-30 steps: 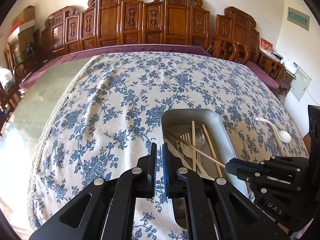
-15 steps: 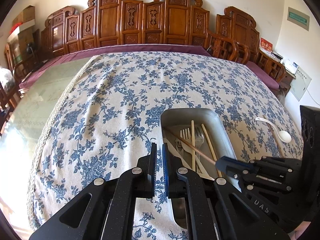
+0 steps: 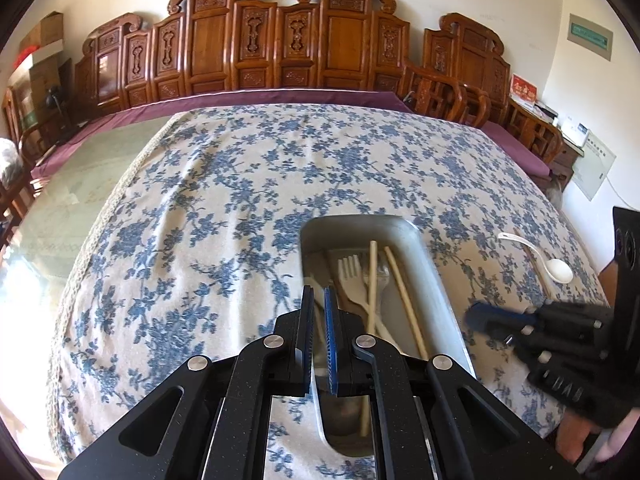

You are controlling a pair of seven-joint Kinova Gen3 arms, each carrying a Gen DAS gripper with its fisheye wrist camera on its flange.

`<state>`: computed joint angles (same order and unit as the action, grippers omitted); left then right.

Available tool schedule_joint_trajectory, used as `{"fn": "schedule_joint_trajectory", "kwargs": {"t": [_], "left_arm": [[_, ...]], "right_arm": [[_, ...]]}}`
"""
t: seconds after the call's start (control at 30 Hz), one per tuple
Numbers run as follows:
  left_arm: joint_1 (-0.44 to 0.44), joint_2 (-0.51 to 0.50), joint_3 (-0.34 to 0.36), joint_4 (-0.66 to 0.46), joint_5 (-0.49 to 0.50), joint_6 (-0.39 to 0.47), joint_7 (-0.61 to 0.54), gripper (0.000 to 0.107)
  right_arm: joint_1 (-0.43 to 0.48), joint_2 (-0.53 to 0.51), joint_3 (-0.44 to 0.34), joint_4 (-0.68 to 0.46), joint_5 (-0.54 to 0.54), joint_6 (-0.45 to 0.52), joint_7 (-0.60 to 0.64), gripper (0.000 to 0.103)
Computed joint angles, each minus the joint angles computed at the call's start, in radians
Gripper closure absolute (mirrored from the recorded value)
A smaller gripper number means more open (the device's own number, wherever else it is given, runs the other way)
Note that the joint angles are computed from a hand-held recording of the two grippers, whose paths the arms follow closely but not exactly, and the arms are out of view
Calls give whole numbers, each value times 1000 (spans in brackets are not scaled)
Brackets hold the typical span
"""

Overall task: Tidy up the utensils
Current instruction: 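Lower the wooden chopstick into the grey tray and open the right tool, then grasp the white plastic spoon by its handle with the right tool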

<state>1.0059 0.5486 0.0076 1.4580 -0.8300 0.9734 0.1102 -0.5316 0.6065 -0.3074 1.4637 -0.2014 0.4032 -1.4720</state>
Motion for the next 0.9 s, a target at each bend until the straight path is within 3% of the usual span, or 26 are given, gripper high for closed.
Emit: {"fn": "schedule_joint_trajectory", "kwargs": {"t": [0.27, 0.4, 0.47, 0.8, 0.9], "left_arm": [[17, 48, 0, -79, 13, 0, -49, 101], [34, 75, -9, -126, 25, 9, -78, 92], [42, 87, -15, -148, 32, 13, -92, 91], [80, 150, -43, -261, 68, 50, -146, 61], [88, 168, -49, -295, 79, 61, -158, 56]], "right_arm": [[71, -62, 86, 76, 73, -15, 24, 93], [98, -66, 120, 79, 109, -13, 31, 94], [111, -64, 125, 76, 121, -12, 37, 87], [174, -26, 146, 42, 151, 6, 75, 72], [183, -8, 150, 27, 156, 17, 85, 69]]}}
